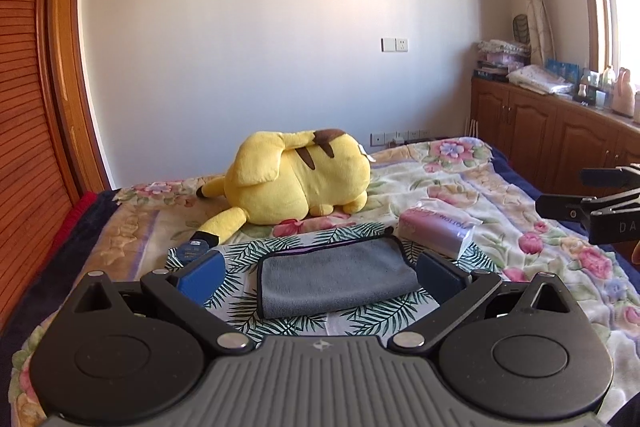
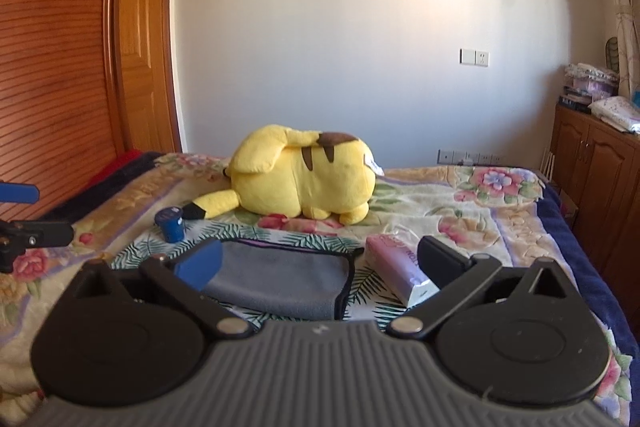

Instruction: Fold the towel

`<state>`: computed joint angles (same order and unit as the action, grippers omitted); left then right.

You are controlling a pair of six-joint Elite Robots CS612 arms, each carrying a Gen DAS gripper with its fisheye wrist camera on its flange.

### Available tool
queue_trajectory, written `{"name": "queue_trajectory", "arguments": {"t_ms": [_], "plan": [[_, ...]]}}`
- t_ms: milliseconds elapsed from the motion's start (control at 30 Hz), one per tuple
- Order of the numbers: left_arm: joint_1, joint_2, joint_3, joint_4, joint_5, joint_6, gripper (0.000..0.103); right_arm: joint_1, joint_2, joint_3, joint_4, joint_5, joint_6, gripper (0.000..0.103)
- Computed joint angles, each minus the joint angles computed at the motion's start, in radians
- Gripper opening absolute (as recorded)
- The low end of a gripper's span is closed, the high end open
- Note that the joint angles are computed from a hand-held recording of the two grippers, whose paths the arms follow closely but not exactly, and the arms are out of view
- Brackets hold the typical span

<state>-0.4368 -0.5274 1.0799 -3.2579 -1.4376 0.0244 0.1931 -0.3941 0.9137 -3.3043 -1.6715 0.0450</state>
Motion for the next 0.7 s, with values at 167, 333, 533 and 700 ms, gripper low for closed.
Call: {"name": "queue_trajectory", "arguments": {"t_ms": [167, 333, 533, 700], "plan": [[-0.006, -0.029, 0.066, -0.052, -0.004, -0.020, 0.087, 0.008, -0.025, 0.058, -0.051, -0.004, -0.002, 0.103], [-0.017, -0.045, 0.128, -0.107, 0.024, -0.014, 0.087, 0.016, -0.038, 0.101, -0.087, -0.002, 0.000, 0.103], [-0.026, -0.052, 0.190, -0.153, 0.039, -0.025, 0.087, 0.027, -0.048, 0.147, -0.115, 0.011, -0.001, 0.103], [-0.034, -0.047, 0.219, -0.169, 0.072, -0.008, 0.087, 0.035, -0.047, 0.168, -0.120, 0.022, 0.006, 0.103]]}}
